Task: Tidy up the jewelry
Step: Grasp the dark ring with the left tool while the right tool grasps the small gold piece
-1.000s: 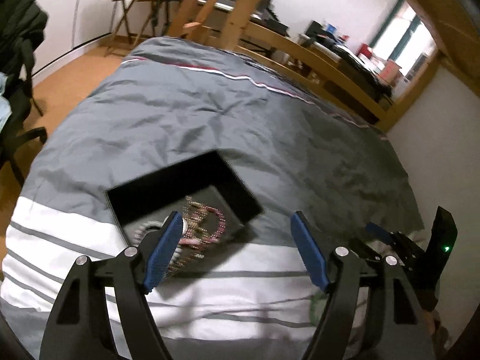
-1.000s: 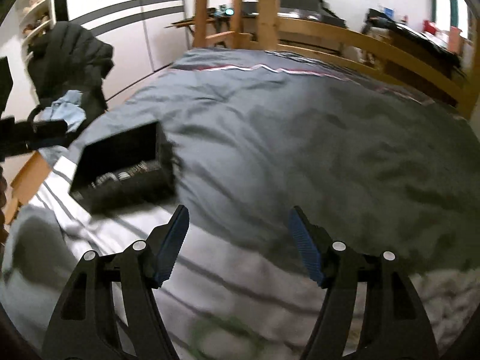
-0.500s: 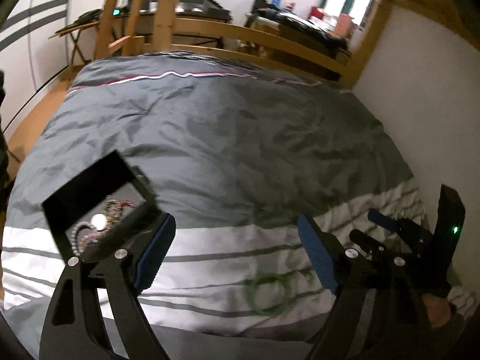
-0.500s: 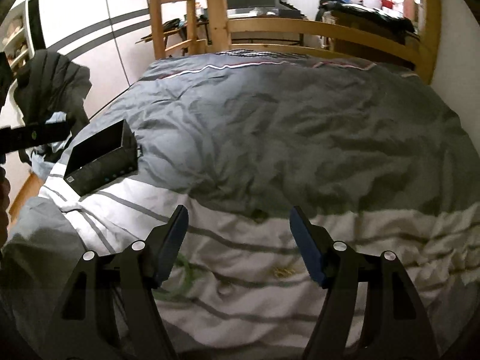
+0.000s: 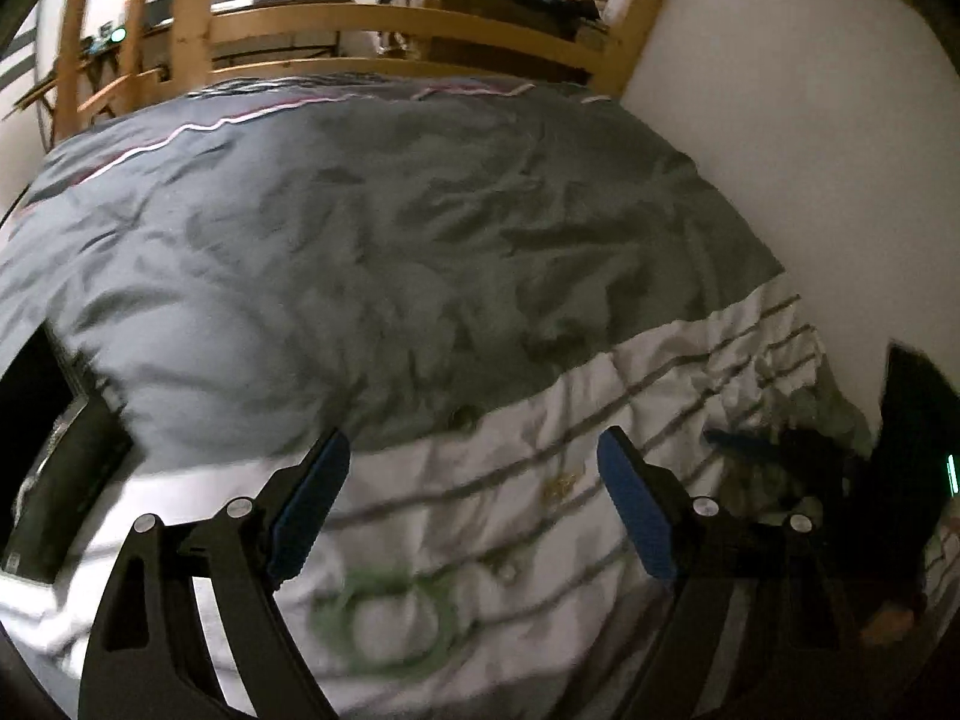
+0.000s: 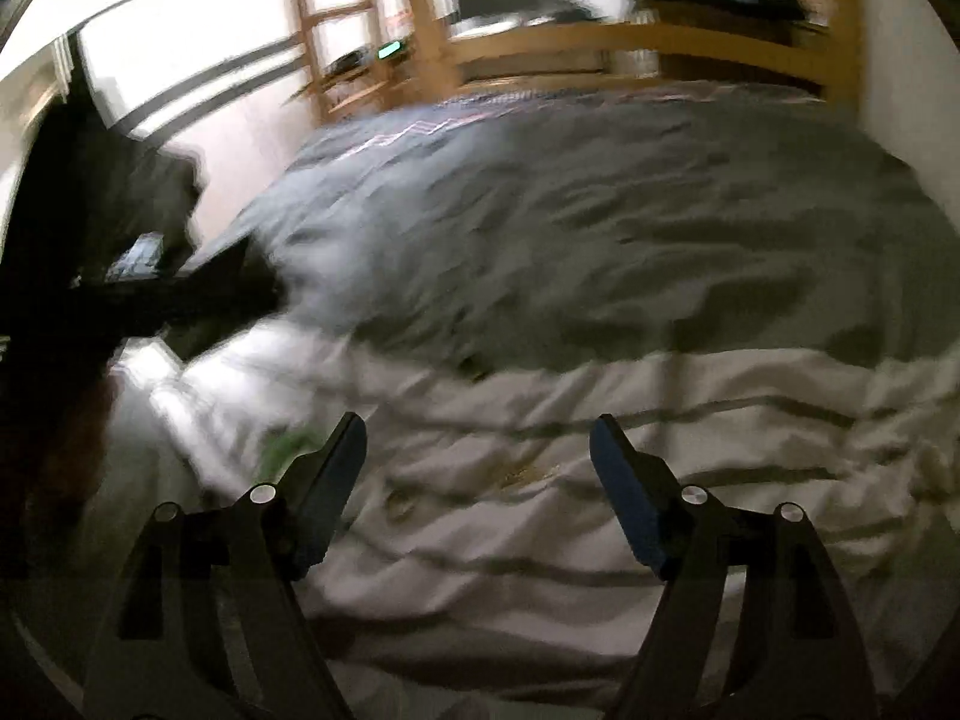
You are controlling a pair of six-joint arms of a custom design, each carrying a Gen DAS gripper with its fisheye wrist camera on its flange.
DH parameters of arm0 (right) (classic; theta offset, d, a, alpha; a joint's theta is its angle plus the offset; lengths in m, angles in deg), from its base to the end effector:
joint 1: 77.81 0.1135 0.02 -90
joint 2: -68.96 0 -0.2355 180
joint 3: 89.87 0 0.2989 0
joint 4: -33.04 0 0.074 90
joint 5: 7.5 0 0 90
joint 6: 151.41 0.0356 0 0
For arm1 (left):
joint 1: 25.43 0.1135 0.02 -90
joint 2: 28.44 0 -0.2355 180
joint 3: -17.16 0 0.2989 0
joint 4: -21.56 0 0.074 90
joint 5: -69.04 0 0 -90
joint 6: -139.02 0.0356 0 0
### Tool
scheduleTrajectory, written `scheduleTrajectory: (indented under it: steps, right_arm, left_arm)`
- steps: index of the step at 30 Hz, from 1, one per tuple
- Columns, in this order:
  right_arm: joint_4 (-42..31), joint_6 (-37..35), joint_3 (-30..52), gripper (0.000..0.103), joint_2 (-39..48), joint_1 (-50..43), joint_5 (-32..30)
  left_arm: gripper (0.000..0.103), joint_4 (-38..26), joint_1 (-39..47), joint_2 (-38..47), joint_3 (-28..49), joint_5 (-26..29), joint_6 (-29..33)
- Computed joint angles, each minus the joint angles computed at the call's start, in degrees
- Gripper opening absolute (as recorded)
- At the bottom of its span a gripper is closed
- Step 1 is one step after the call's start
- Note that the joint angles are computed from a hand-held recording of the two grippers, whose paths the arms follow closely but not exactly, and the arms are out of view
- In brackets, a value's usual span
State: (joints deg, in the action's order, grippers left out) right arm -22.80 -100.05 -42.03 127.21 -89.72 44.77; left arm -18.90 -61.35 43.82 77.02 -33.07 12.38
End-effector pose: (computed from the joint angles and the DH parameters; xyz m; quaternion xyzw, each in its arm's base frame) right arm 0.2307 -0.0264 0.1662 -0.2788 0.8856 0.2030 0.3112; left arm 0.2521 -0.1734 0.1869 -0.0395 0.9424 -0.1068 0.3145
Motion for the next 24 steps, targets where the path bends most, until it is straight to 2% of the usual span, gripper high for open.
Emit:
scheduleTrajectory:
  steps: [3,5,6,8,10,12,14,16,18,20,23,24]
  right_arm:
    - [-1.88,-3.07,-1.61,0.069,2.34,4.69,0.34]
    - [3.07,0.73,-3.97,0.065,3.6,7.3,3.89]
    - [5.35,2.09,-4.51,0.059,4.94,8.07,6.09]
    - [8.63,4.65,-3.33,0.055,9.78,7.7,7.88]
    - [10.33,5.68,-0.99,0.052,14.67,5.45,6.5]
    - [11.92,7.22,1.1,0.052,18.89,4.36,6.08]
    - [13.7,9.08,3.49,0.052,24.41,4.2,6.43]
    - [14.97,9.86,5.04,0.05,28.42,4.86,7.76]
    - [16.31,9.58,4.58,0.05,28.81,5.88,8.79]
    - [17.56,9.71,4.07,0.05,28.41,7.21,10.23]
    - [19.2,12.64,5.49,0.037,31.26,8.73,13.81]
    - [19.33,13.22,5.76,0.029,31.41,8.62,14.13]
  left_arm:
    - [0.083,0.92,3.69,12.72,7.91,6.05,3.96]
    - [0.082,1.76,4.81,20.37,12.54,7.94,5.55]
    - [0.082,2.3,4.81,24.05,14.62,7.88,6.73]
    - [0.081,3.85,4.35,27.62,15.86,7.22,7.65]
    - [0.079,6.33,4.35,31.1,15.99,9.09,7.65]
    - [0.069,7.06,4.8,34.94,16.95,11.85,7.71]
    - [0.066,7.31,4.63,39.08,18.42,10.96,8.82]
    - [0.062,8.08,4.66,39.91,18.52,10.3,9.34]
    - [0.048,7.77,5.11,38.91,18.13,10.72,7.99]
    - [0.04,8.48,5.87,37.8,16.7,11.9,7.09]
    - [0.028,10.26,7.41,35.92,13.86,14.7,5.51]
    - [0.024,10.72,7.64,35.16,12.96,15.42,5.08]
